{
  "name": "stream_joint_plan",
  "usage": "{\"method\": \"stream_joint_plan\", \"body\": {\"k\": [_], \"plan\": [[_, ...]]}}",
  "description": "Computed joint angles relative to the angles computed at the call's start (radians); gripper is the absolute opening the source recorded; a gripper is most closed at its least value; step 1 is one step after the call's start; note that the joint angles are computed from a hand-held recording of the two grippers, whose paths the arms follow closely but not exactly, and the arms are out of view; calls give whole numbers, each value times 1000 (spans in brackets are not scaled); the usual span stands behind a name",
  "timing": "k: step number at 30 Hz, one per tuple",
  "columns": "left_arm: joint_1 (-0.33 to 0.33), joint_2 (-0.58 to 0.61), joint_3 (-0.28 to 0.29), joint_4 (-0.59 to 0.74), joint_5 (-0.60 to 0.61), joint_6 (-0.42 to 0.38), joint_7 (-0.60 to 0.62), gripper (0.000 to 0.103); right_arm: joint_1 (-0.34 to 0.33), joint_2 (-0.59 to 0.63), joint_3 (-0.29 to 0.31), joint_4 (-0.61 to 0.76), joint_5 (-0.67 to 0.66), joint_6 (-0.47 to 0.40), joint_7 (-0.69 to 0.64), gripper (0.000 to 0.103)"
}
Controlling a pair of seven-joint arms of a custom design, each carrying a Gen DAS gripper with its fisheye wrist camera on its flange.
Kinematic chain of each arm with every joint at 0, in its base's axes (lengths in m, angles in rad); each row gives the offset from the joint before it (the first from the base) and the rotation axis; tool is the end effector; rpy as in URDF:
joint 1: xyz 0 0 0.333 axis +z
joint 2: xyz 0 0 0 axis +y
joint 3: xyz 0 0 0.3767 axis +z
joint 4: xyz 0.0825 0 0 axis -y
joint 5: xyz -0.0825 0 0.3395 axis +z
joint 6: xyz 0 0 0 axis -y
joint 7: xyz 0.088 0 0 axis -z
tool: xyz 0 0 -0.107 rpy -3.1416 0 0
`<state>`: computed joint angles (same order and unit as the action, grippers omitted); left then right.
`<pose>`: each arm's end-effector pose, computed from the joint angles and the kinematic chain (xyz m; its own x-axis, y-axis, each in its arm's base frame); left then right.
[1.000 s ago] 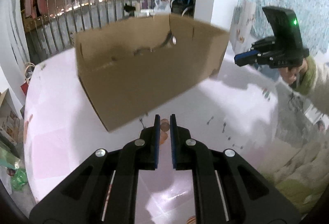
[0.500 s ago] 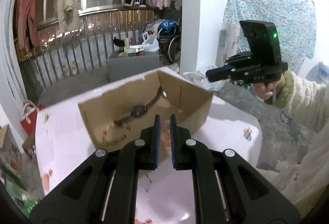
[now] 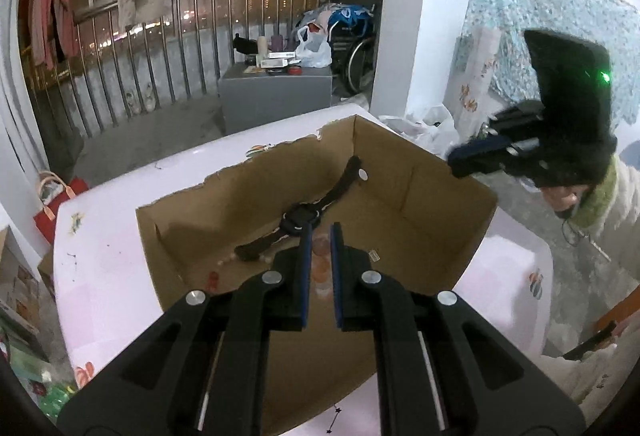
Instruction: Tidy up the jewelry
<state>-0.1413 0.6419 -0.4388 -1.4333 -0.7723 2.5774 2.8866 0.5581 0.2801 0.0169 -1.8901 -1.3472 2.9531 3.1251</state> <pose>0.6799 -0.3184 0.4655 -0.9318 -0.3585 0.0566 -0.2575 0.5431 -0.7992 0.4849 0.3900 0.4927 0.2967 -0.9527 -0.0653 -0.5795 -0.1253 -0.8053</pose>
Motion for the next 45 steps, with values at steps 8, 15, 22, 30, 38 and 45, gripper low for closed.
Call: {"method": "stream_joint_plan", "body": {"k": [8,15,22,30,38,45], "plan": [[35,-22,-20,-35,-62,-13,57,8,45,3,70,-50,-157,-38,248,23],[68,-81,-38,-107,-158,-22,145,8,82,121,95,-56,174,-104,-57,36],[36,-102,8,-93,-176,-23,159,8,146,159,35,-51,270,-140,-135,34],[60,-124,0,-115,-215,-75,169,8,176,163,-11,-58,265,-87,-130,17],[93,-258,43,-298,-361,-147,312,8,185,165,-30,-66,281,-54,-132,9],[71,-304,111,-425,-418,-195,350,8,210,167,-63,-67,244,-27,-56,7]]}}
